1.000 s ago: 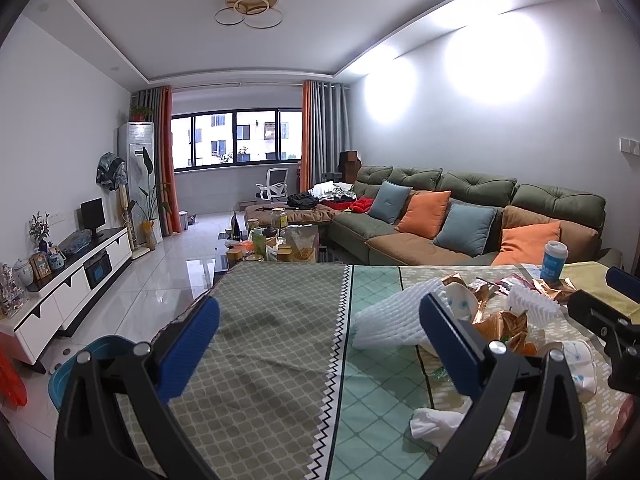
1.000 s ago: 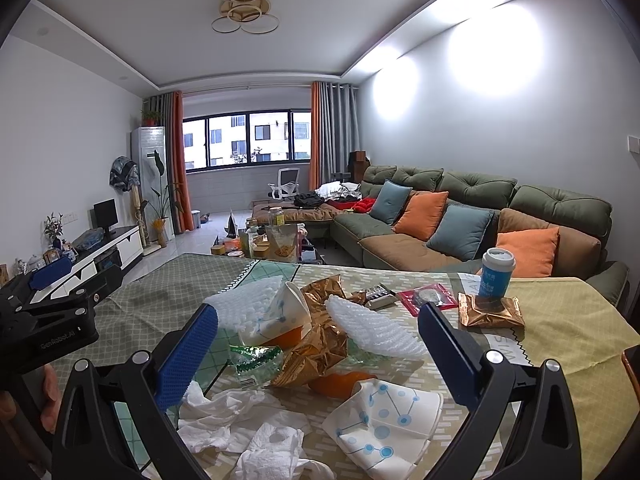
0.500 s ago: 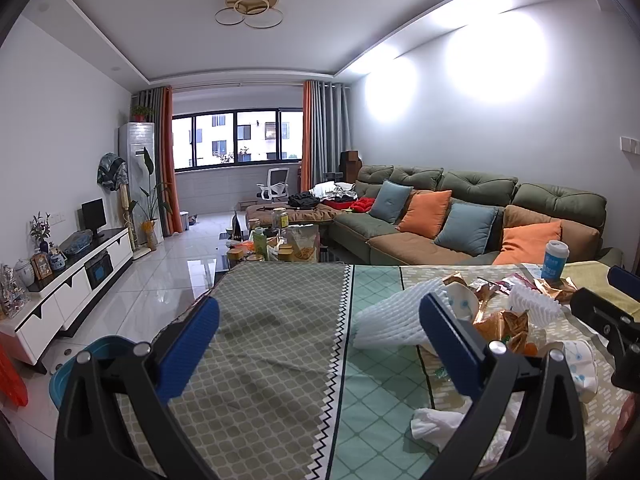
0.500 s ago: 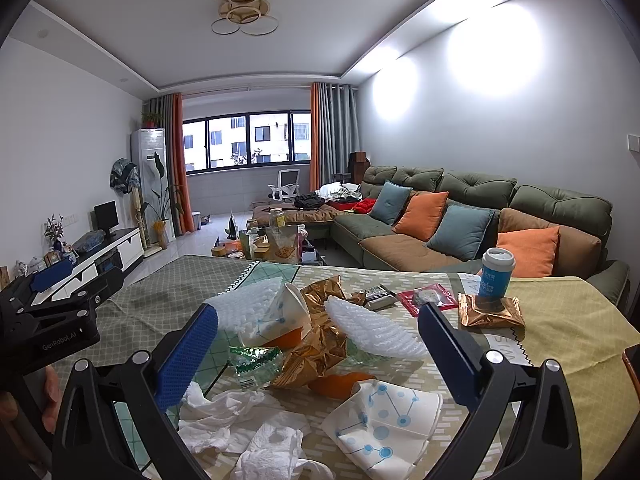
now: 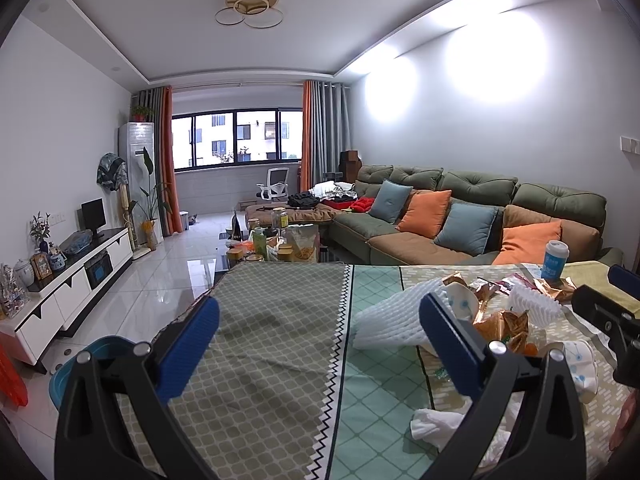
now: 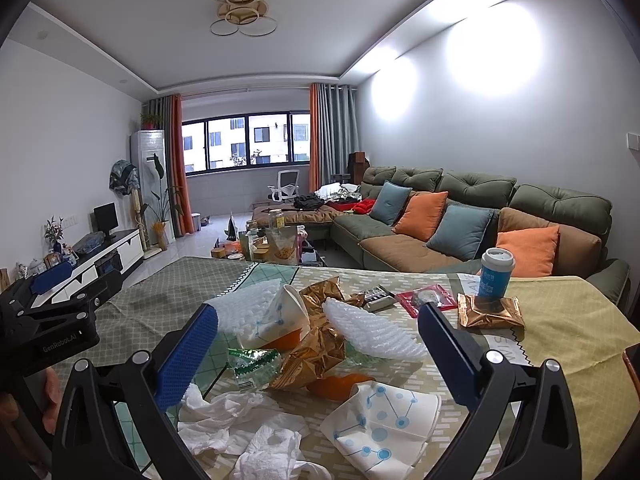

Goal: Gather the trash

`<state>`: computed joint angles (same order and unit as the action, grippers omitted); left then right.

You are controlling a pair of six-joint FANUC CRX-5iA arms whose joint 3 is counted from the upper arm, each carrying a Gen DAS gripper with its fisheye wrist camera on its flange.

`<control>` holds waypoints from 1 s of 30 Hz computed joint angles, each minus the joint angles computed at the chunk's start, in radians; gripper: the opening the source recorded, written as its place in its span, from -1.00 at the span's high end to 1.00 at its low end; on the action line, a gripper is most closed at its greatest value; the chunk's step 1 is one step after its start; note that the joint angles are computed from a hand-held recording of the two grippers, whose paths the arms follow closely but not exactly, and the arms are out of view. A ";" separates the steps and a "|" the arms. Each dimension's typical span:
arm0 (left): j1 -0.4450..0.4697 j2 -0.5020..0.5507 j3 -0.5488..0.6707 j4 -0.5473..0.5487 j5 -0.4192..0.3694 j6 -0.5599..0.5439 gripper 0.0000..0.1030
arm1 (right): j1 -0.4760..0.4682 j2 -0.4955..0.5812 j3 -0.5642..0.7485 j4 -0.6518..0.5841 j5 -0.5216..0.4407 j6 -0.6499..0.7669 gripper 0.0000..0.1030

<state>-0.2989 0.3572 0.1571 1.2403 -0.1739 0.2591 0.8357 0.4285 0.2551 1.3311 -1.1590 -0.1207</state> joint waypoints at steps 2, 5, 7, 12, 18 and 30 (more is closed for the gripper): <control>-0.003 0.000 -0.003 0.015 0.005 -0.015 -0.94 | -0.001 -0.001 -0.002 -0.001 -0.001 0.001 -0.93; 0.002 0.001 0.001 -0.008 -0.004 0.006 -0.94 | -0.001 -0.001 -0.003 -0.001 0.000 -0.002 -0.93; 0.004 0.002 0.004 -0.014 -0.007 0.012 -0.94 | -0.001 -0.003 -0.006 0.001 0.003 -0.004 -0.93; 0.005 0.004 0.006 -0.018 -0.012 0.016 -0.94 | -0.001 -0.002 -0.004 -0.001 0.001 -0.003 -0.93; 0.018 0.013 0.024 -0.066 -0.051 0.057 -0.94 | -0.001 0.004 0.009 -0.013 -0.002 0.008 -0.93; 0.093 0.090 0.170 -0.244 -0.434 0.170 -0.94 | 0.000 -0.033 -0.009 -0.179 -0.003 0.035 -0.93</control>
<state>-0.2056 0.4476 0.3270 0.9962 -0.6080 0.4292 0.8355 0.3957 0.2463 1.1524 -1.1620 -0.0860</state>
